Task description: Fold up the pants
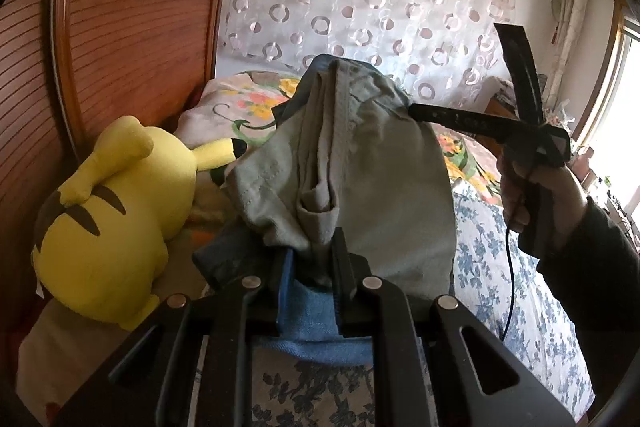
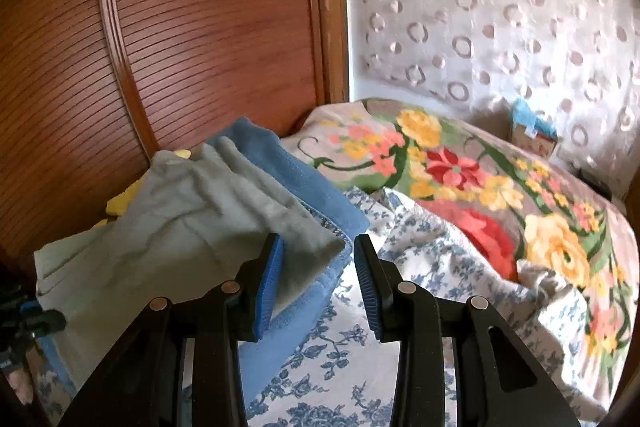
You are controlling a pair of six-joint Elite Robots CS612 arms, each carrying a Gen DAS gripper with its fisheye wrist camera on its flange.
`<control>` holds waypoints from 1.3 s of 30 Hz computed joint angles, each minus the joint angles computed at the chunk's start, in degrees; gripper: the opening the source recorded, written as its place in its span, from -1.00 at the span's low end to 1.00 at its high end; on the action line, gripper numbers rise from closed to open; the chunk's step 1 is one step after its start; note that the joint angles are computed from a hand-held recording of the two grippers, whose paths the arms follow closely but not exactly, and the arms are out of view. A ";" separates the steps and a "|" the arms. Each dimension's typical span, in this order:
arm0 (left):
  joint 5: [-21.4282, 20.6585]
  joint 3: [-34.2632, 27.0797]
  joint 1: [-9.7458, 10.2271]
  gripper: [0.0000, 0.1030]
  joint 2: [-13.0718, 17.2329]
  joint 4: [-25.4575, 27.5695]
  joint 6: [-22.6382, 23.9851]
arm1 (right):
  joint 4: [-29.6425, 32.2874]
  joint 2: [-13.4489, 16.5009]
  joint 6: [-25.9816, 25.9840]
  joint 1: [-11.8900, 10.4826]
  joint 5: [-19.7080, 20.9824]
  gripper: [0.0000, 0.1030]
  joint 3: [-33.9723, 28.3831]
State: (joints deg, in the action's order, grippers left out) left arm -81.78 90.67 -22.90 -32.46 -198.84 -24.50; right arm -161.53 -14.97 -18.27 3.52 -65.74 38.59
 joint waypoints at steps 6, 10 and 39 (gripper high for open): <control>0.60 0.52 -0.21 -0.68 -0.62 0.61 0.29 | -0.91 -0.88 2.00 0.16 1.16 -0.26 1.01; 1.85 1.43 -0.59 -0.68 -1.29 0.33 1.14 | -6.08 -4.26 1.50 -0.39 1.83 -0.26 8.41; 7.35 10.66 -4.48 0.65 -6.70 -4.31 7.56 | -30.35 -20.58 6.05 -2.91 4.63 -0.26 45.13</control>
